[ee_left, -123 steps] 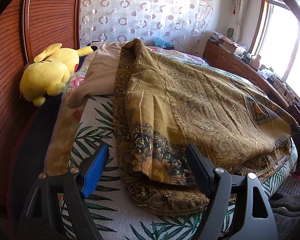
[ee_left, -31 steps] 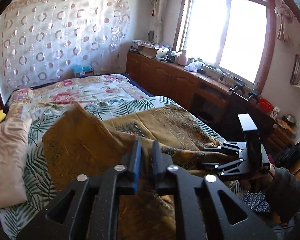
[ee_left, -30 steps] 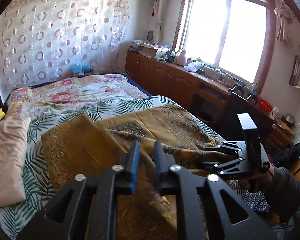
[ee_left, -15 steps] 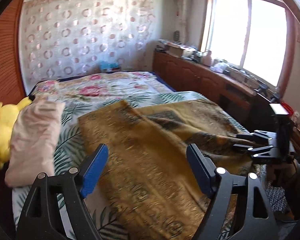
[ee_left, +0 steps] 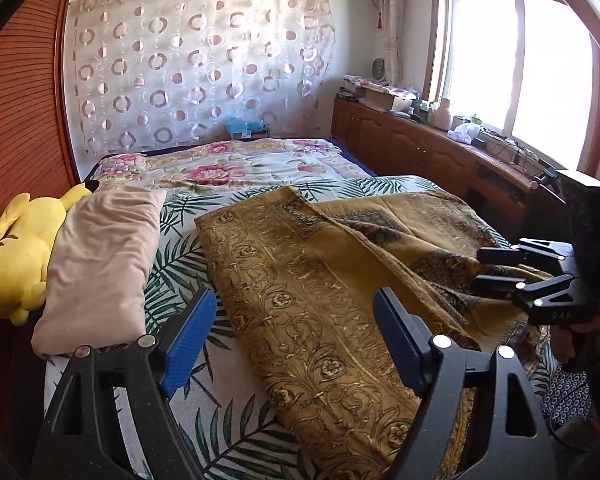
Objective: Fold small clothes
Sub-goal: 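Grasp the shirt edge with the right gripper and fold it over the bundle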
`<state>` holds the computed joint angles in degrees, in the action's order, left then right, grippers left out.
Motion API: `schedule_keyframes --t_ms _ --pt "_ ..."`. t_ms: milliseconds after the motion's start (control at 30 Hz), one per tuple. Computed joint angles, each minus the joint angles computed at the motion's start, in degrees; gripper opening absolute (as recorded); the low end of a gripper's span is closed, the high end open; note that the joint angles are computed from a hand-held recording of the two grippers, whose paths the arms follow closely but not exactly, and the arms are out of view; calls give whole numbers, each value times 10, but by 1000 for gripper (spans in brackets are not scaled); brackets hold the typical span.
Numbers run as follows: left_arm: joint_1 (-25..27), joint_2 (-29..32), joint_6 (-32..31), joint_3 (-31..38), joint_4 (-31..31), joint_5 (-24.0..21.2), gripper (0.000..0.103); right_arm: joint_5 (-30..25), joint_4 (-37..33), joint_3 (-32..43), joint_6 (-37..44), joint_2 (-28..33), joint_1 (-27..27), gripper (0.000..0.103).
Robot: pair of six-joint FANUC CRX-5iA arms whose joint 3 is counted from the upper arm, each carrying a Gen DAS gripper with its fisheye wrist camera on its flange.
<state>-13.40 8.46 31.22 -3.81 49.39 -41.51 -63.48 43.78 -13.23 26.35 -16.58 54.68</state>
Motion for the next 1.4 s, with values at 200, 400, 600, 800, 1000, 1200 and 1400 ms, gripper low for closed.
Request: schedule_keyframes --t_ms 200,400,600,800,1000,1200,1400 --pt "5 -1 -1 -6 1 0 81 50 -60 36 51 41 -37 60" --pt "6 0 -1 -8 1 -4 81 38 -142 102 109 94 -75 60" --pt "8 3 -1 -8 2 -6 81 37 -155 124 150 113 -79 19" --pt "8 4 -5 -8 3 -8 81 59 -78 85 123 86 -60 5" --pt "2 2 -24 -12 19 -19 81 28 20 23 49 25 -34 4" --pt "-8 6 -22 -4 9 -25 81 -70 76 -49 -32 -57 -4 5" --pt "-21 15 -17 10 0 -37 81 -140 76 -97 -94 -129 15 5"
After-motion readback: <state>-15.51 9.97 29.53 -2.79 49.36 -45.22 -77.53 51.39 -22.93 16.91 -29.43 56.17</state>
